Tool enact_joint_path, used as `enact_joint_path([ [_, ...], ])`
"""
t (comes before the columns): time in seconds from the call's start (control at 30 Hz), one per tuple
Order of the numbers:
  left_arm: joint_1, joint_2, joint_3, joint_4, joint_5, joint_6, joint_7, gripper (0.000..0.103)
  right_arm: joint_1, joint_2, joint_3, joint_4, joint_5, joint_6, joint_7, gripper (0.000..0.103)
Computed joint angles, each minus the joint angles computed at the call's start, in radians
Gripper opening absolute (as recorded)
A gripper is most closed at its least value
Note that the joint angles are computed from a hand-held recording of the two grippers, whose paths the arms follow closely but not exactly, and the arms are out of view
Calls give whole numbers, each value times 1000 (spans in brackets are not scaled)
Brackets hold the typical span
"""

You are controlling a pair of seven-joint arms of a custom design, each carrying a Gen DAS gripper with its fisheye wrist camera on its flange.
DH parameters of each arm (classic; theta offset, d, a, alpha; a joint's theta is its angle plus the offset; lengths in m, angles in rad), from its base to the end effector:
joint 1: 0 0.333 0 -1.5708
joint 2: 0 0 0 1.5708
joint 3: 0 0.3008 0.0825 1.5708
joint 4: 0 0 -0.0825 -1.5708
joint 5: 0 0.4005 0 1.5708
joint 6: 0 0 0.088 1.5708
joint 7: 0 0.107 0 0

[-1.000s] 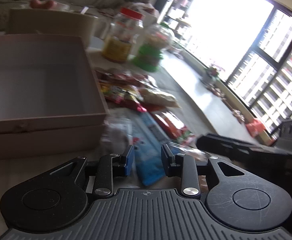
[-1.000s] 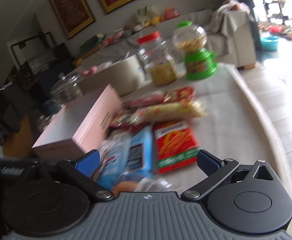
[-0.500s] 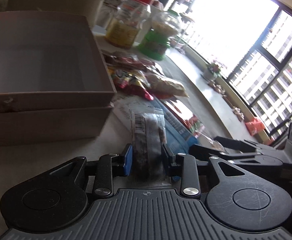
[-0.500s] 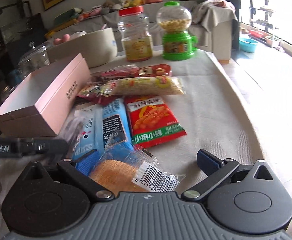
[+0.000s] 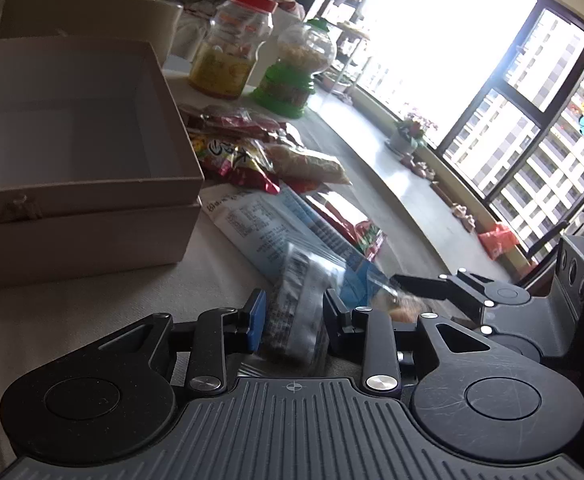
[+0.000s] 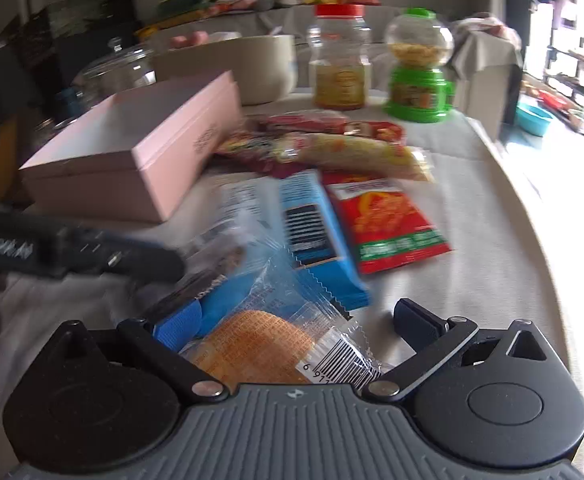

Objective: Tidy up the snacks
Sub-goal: 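Grasp the small dark packet with the left gripper while the right gripper grasps the wrapped bun, then carry the dark packet and bun into the pink box and open both grippers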

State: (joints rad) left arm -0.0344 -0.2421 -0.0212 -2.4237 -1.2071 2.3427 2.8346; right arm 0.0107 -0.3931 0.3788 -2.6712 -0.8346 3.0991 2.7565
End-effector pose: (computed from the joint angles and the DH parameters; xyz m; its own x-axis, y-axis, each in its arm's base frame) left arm 0.4915 -0.0417 0.3992 -0.5726 -0.7007 0.4257 -0.7223 0.1855 -0.6663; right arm 0.3874 0.2234 0.3950 0.0993 -0.9906 -0.0937 -0.6845 0.0003 -0.7290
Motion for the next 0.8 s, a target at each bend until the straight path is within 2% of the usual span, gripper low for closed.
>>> enact_joint_path([
  [0.1,-7,-13,-11,2,18,18,8,35,54,2,-22,0,3,-15,-71,103],
  [0.27,-54,-68,-43,-45,107,113,107,35,112,-79,-71,-70,73,-7,-113,103],
  [0.37,-102,-87,-55,-86,107,233,211,36,169,-125,-107,-112,142,-63,-171,103],
  [0.43,-128,-78,-56,-88,102,295,235,40,153,-155,-81,-135,155,-74,-162,103],
  [0.5,-144,-60,-51,-76,96,320,227,41,160,-174,-79,-149,176,-86,-165,103],
  [0.6,-143,-33,-41,-50,117,302,180,47,138,-187,-44,-156,185,-90,-144,103],
  [0.8,-94,32,-19,26,145,155,19,49,127,-191,-27,-159,176,-92,-128,103],
])
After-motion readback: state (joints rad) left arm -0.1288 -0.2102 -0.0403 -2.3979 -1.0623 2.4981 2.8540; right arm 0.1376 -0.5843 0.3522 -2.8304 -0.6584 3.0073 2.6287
